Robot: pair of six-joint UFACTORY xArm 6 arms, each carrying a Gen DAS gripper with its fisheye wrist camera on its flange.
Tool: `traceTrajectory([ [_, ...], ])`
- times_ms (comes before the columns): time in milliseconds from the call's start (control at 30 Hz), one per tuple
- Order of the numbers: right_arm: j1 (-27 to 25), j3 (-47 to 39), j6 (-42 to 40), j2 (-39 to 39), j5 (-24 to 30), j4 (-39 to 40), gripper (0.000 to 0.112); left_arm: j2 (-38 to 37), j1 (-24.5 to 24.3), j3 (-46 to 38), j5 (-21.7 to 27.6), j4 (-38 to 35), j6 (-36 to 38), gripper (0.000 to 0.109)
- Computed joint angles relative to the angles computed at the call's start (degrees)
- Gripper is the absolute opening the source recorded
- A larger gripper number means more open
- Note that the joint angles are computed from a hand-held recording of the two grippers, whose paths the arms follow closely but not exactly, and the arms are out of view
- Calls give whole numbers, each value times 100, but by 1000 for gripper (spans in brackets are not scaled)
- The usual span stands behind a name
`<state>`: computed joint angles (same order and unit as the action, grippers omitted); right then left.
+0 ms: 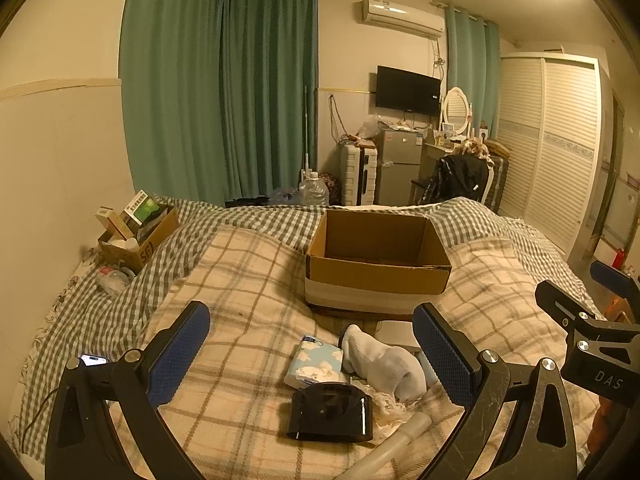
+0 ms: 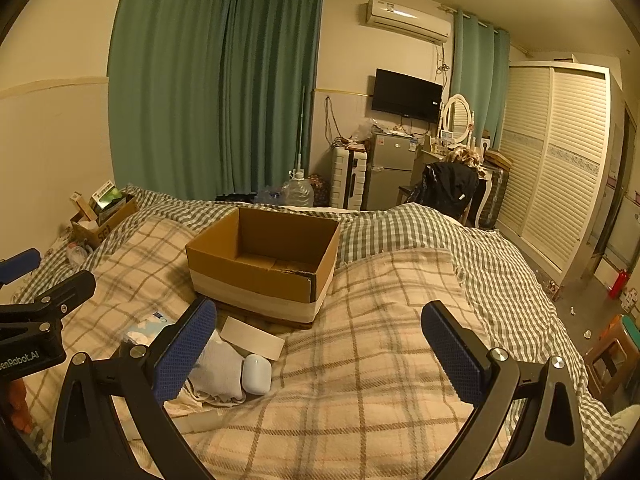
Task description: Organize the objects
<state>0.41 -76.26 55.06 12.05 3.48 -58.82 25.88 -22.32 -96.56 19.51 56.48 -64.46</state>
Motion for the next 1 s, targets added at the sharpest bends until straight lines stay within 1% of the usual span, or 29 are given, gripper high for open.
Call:
traceTrajectory([
  [333, 88, -36, -605, 132, -8, 594, 103, 47, 37, 5, 19, -66, 31, 103],
  [633, 94, 38, -450, 30, -53, 405, 103, -72, 53, 160, 6, -4, -69, 103],
  [800, 91, 74, -527, 4, -57, 477, 103, -74, 48, 241, -35, -216, 189, 103],
  [933, 173, 86, -1327, 119, -13, 1212, 103, 103, 9, 183, 120, -766, 704, 103],
  [1000, 218, 82, -1892, 228, 17, 1789, 103, 244, -16, 100, 203, -1080, 999, 103],
])
